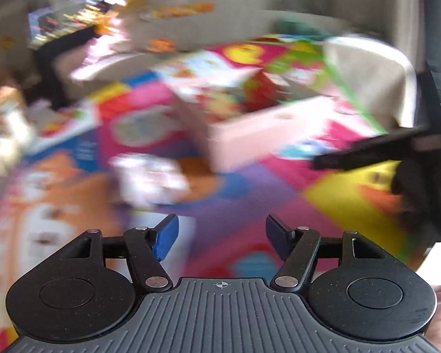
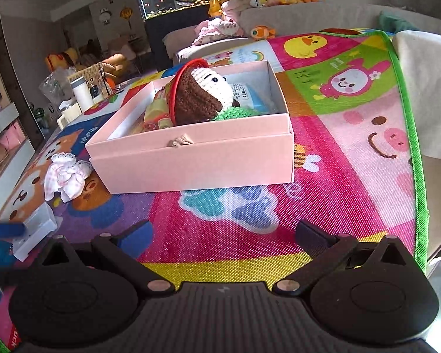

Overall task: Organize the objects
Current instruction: 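Lift the white tray with the left tool while the right tool grasps the white lace cloth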

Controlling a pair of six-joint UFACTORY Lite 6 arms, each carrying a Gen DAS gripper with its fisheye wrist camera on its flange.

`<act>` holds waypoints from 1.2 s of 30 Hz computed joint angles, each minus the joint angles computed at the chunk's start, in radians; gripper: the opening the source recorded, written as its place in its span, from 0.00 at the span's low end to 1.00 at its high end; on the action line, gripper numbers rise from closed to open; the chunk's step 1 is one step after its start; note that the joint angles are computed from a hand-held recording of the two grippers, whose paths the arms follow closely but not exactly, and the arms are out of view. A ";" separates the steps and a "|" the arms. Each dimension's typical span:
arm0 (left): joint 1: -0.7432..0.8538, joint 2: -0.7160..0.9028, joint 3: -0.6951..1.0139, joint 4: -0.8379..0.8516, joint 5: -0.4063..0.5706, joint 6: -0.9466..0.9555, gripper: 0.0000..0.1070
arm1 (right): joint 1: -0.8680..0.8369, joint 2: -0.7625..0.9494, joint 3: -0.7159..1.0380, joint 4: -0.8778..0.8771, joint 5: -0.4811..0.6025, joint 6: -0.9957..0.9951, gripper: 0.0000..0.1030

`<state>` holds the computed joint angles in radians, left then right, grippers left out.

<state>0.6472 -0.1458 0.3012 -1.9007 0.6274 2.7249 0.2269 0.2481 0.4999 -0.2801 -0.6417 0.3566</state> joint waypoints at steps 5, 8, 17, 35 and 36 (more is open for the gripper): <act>-0.019 0.213 0.183 -0.100 -0.121 0.047 0.67 | 0.011 0.002 -0.005 0.012 -0.010 -0.006 1.00; -0.045 0.316 0.254 -0.120 -0.143 0.043 0.66 | 0.003 -0.005 -0.014 -0.048 -0.023 0.016 1.00; 0.115 0.352 0.254 0.075 -0.033 -0.103 0.50 | 0.282 -0.164 0.019 0.128 0.053 -0.151 1.00; 0.385 0.394 0.259 0.293 0.128 -0.164 0.50 | 0.633 0.389 0.763 0.932 0.350 -1.032 0.15; 0.380 0.379 0.253 0.302 0.124 -0.188 0.49 | 0.614 0.301 0.682 0.828 0.373 -0.927 0.15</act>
<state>1.0267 0.2334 0.5540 -1.5986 0.7510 2.5366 0.8408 0.5488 1.1817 0.5475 -0.2683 -0.5705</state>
